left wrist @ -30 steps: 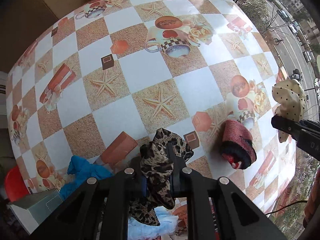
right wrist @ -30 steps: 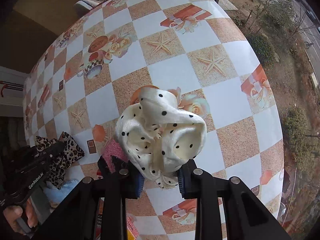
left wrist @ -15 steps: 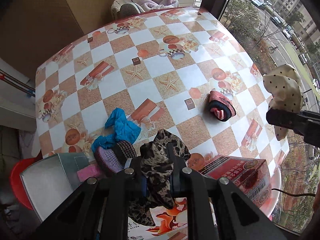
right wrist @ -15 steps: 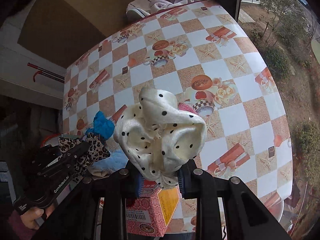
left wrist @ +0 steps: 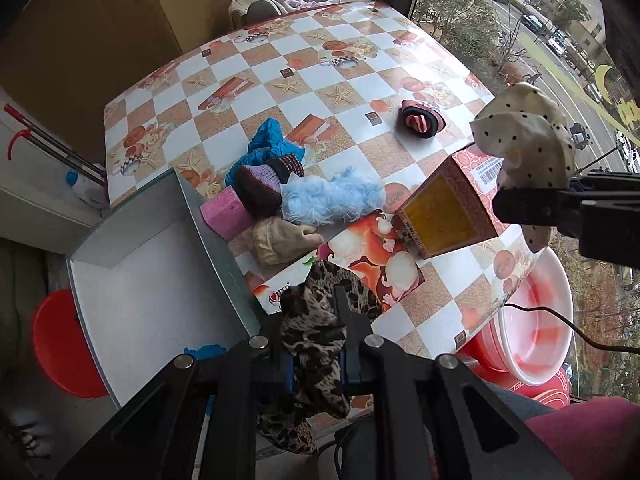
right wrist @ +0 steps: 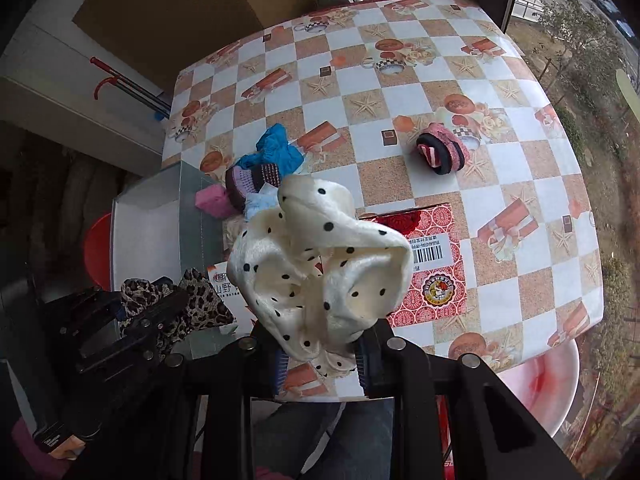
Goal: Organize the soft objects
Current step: 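Carry the leopard-print and polka-dot scrunchies over the white box with both tools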
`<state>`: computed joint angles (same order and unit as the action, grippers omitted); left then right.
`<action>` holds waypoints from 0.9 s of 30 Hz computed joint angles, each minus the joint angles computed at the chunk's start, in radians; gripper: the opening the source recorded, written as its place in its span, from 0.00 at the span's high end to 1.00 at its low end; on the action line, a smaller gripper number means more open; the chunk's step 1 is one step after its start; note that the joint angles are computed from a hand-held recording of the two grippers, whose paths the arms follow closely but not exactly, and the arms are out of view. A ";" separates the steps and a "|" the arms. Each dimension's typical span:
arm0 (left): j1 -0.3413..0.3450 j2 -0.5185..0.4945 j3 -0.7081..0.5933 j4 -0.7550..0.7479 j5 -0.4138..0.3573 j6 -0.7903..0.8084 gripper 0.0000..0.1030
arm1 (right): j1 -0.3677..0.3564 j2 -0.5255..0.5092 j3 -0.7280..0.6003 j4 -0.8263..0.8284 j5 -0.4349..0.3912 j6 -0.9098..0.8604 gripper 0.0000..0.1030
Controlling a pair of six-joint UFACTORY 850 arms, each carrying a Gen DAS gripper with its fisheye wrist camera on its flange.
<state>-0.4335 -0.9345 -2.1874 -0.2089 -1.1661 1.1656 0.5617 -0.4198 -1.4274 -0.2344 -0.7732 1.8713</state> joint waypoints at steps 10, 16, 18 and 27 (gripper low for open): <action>0.082 -0.022 -0.046 -0.020 0.024 -0.004 0.84 | 0.001 -0.201 -0.287 0.095 -0.030 -0.232 0.72; 0.111 -0.057 -0.109 -0.038 0.002 -0.044 0.84 | -0.001 -0.293 -0.437 0.127 -0.092 -0.355 0.72; 0.117 -0.064 -0.121 -0.038 -0.003 -0.055 0.84 | -0.002 -0.316 -0.473 0.140 -0.106 -0.388 0.72; 0.129 -0.080 -0.149 -0.039 -0.009 -0.072 0.84 | -0.005 -0.356 -0.534 0.166 -0.127 -0.443 0.72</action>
<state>-0.3041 -1.0147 -2.3361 -0.2483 -1.1751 1.0938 0.5568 -0.7757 -1.9610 -0.0687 -0.9001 1.4285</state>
